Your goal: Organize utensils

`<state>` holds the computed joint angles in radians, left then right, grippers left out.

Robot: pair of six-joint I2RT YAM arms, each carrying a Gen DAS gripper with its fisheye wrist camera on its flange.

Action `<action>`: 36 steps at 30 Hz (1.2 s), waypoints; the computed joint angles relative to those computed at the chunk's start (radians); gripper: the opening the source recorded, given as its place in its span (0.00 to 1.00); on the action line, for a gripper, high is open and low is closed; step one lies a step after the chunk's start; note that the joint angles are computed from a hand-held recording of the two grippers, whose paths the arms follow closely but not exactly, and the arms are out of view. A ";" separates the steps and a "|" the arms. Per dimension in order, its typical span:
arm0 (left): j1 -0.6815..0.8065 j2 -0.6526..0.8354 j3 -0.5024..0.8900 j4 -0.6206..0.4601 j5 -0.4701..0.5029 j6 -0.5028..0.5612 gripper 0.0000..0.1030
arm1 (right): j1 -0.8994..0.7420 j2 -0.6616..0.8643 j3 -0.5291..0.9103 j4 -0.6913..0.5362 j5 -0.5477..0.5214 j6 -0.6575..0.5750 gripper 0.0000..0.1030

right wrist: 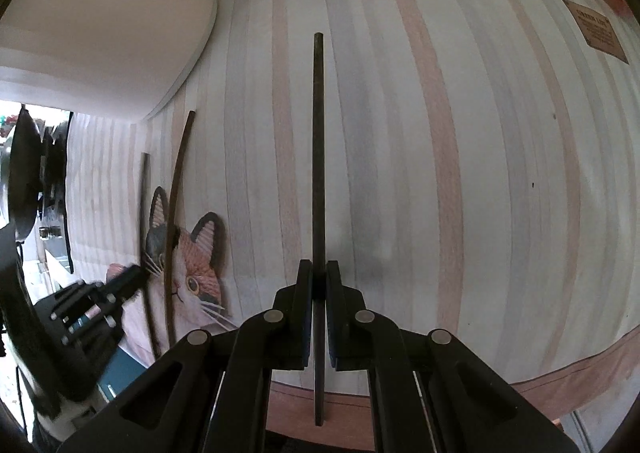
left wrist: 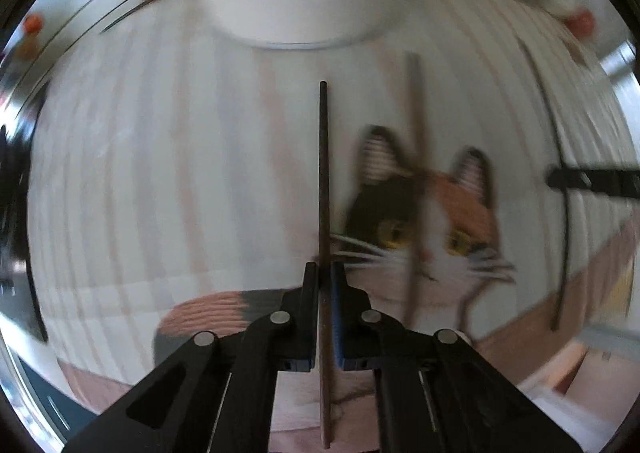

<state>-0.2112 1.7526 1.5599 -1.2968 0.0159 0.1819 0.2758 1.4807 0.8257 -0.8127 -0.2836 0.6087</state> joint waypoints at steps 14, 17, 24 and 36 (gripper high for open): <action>0.121 0.030 0.112 -0.082 0.025 -0.068 0.10 | 0.027 0.028 0.051 -0.099 -0.024 -0.010 0.23; 0.134 -0.009 0.041 -0.070 0.023 -0.053 0.34 | 0.062 0.019 0.037 -0.106 -0.020 0.008 0.28; 0.125 -0.077 -0.120 0.013 0.027 -0.069 0.51 | 0.133 0.022 0.062 -0.095 -0.005 0.090 0.34; -0.006 -0.244 -0.273 0.049 -0.003 -0.138 0.04 | 0.293 0.128 0.198 -0.165 0.215 0.199 0.07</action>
<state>-0.2172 1.5090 1.2867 -1.2475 0.0131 0.0440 0.5691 1.6082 1.0242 -0.9780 -0.0690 0.8078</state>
